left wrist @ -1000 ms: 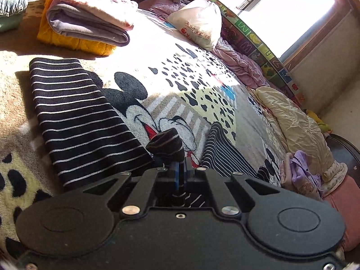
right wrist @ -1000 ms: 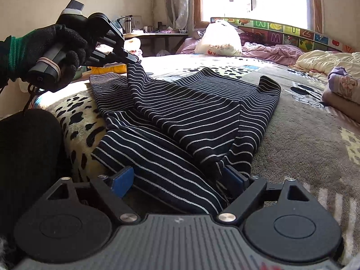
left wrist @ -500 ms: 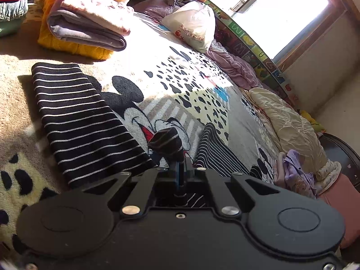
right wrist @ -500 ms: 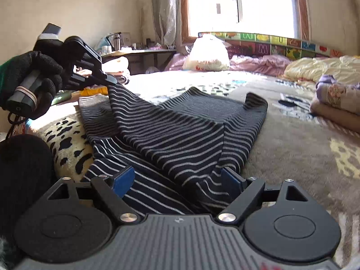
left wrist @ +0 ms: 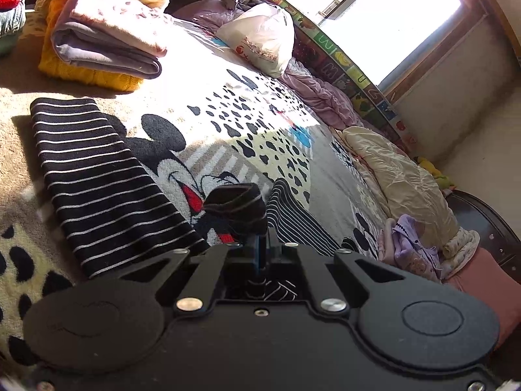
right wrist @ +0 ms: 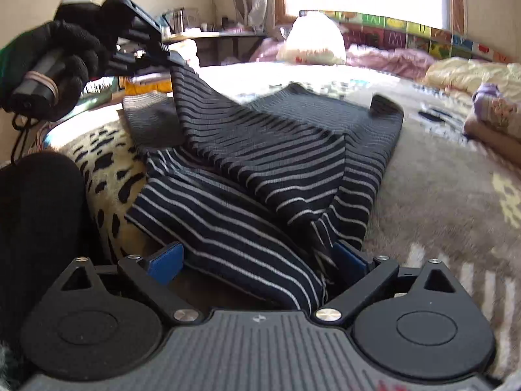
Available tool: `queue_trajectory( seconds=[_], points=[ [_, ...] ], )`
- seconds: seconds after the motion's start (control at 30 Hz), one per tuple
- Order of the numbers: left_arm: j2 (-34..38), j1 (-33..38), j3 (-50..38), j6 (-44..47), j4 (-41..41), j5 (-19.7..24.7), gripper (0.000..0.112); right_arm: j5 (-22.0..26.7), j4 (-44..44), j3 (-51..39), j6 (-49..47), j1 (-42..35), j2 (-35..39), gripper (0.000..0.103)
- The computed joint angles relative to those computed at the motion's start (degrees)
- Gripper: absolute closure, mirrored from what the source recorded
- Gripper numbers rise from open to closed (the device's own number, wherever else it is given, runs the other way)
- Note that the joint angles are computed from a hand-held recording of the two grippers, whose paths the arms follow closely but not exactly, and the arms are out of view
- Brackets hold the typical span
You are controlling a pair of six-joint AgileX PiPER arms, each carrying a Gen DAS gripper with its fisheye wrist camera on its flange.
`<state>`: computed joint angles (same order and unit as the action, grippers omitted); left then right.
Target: Fold clothes
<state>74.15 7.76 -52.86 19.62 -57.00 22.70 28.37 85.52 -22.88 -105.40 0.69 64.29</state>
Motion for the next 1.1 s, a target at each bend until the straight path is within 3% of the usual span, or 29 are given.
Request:
queue_trajectory(
  seconds=[0.13,0.33,0.47,0.63,0.77,1.1],
  points=[
    [0.54,-2.08,-2.95,1.58,-1.95,0.99,0.111,6.89,2.21,1.12,-2.62,-5.20,-2.81,0.009],
    [6.76,-7.47,-12.75,2.84,-7.89,1.96,0.111,8.52,2.35,1.21,-3.30,-7.13,-1.05,0.009],
    [14.48,-12.04,-23.13,-0.98,-6.16,2.30,0.111,10.62,2.19,1.44,-4.18,-9.26,-0.06,0.009],
    [27.29,-18.23,-38.74,-14.76,8.06,2.27,0.111,10.90,5.64,2.95,-9.12,-10.20,-1.17,0.010],
    [37.02,-21.25,-50.27,-25.75,19.66,4.68,0.111,14.25,5.98,2.26,-10.78,-12.17,0.75,0.010],
    [54.02,-25.03,-71.79,-38.36,36.78,13.43,0.111,14.69,2.55,1.75,-12.38,-10.97,2.38,0.009]
  ],
)
